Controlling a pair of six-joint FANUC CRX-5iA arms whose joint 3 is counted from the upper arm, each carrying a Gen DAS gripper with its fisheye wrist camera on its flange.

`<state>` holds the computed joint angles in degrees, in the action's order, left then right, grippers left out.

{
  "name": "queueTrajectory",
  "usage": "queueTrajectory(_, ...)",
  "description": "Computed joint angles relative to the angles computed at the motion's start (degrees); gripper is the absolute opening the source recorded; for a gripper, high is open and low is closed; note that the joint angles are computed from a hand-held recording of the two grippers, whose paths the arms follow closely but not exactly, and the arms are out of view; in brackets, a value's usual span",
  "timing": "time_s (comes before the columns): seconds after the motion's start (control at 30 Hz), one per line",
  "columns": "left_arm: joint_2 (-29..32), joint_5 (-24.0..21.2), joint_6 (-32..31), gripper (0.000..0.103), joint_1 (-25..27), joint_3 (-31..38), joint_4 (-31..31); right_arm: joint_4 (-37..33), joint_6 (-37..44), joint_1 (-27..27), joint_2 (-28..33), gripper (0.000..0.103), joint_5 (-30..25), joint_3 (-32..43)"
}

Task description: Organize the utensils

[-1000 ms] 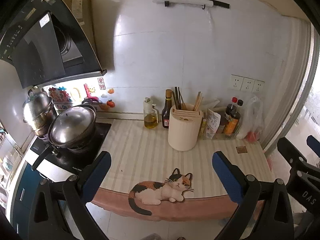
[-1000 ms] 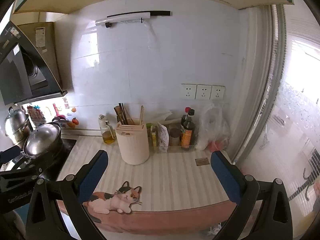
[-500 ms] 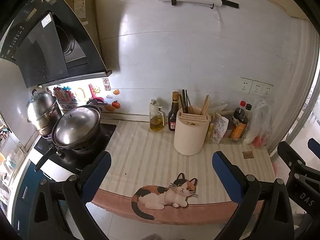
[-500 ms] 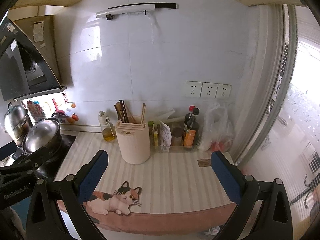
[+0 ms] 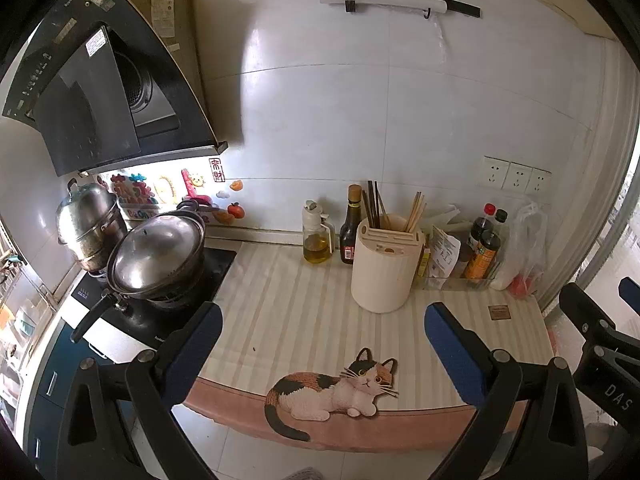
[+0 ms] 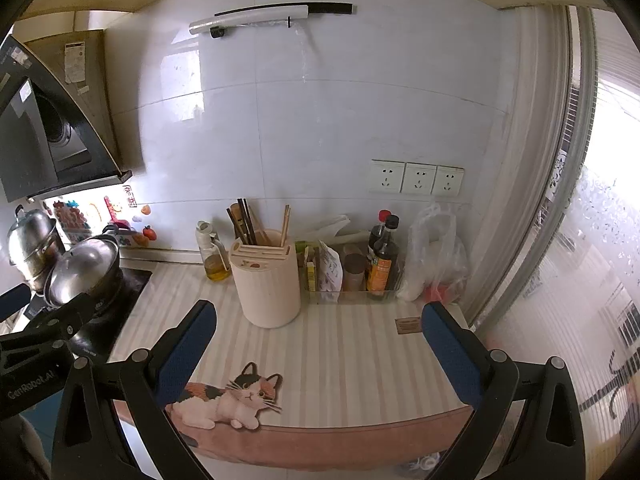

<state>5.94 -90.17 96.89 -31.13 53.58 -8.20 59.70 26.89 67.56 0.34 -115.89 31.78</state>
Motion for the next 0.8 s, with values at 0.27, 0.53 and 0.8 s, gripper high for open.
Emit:
queueTrajectory(0.27,0.3,-0.5,0.0,0.103,-0.3,0.7,-0.4,-0.4,-0.5,0.7,-0.5,0.103,-0.2,-0.3)
queueTrajectory(0.53,0.1,-0.5,-0.2,0.103,-0.2,0.6,-0.1,-0.4,-0.3,1.2,-0.3,0.103,-0.5,0.0)
queueTrajectory(0.8,0.2,-0.6,0.1,0.103,-0.4,0.9,-0.5,-0.4,-0.5,1.4,-0.2,0.103,-0.6,0.1)
